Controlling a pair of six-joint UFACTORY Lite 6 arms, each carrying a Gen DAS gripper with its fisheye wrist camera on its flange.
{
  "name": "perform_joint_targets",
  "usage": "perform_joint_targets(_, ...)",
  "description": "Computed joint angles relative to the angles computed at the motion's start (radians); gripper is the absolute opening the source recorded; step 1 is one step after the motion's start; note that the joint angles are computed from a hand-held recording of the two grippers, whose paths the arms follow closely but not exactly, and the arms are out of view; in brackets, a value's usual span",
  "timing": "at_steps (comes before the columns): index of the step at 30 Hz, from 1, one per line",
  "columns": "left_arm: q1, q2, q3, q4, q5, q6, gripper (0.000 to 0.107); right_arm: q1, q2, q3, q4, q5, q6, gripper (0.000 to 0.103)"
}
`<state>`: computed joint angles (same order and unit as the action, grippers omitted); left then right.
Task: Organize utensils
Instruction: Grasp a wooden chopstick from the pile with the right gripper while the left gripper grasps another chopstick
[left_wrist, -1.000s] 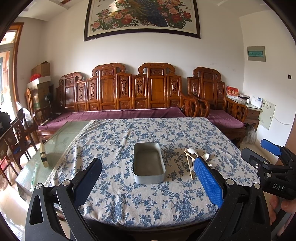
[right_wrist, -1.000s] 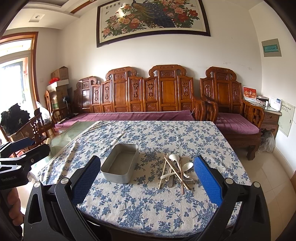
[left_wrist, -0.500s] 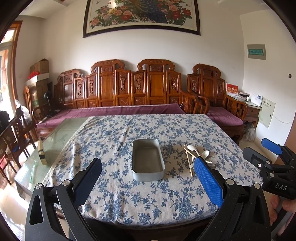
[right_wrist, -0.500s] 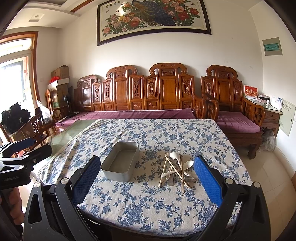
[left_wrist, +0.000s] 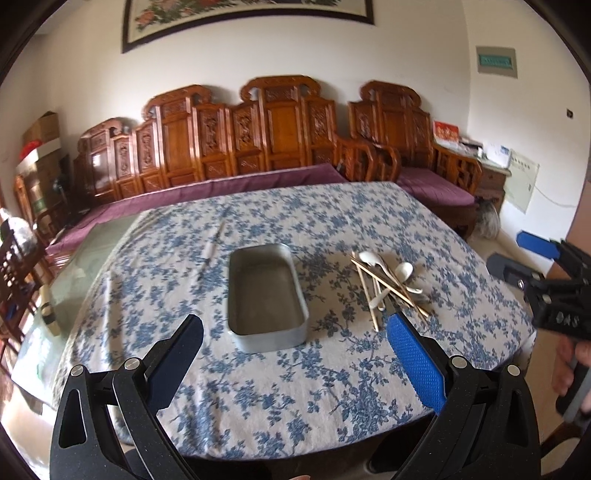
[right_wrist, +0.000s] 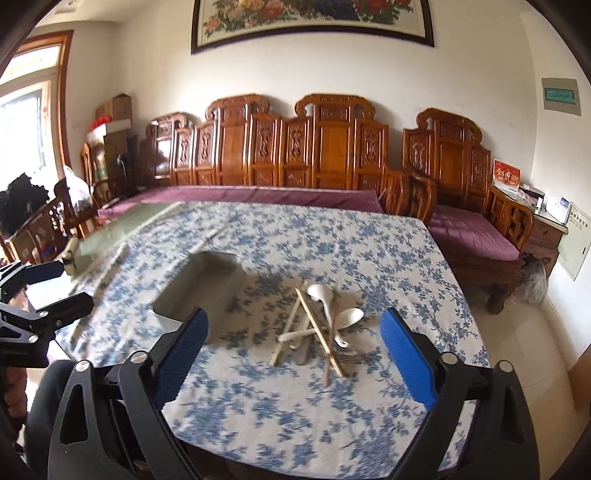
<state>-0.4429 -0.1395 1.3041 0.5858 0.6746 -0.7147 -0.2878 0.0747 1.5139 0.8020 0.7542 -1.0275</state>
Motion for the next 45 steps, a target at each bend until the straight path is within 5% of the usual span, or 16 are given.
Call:
perform_joint_targets(8, 0.022, 0.234, 0.125, -0.118, -0.083, 0.142, 0.097, -0.025, 0.241, 0.148, -0.002, 0.021, -0.053, 0.077)
perform_joint_targets(18, 0.047, 0.422, 0.220, -0.247, -0.133, 0.261, 0.097, 0.019, 0.535, 0.294, -0.132, 0.020, 0.011, 0.039)
perform_joint_targets(30, 0.066, 0.657, 0.381, -0.454, -0.121, 0.461, 0.071, 0.038, 0.799, 0.471, -0.176, 0.098, 0.066, 0.028)
perform_joint_targets(45, 0.047, 0.968, 0.726, -0.514, 0.000, 0.501, 0.062, 0.030, 0.870, 0.636, -0.214, 0.168, 0.113, 0.006)
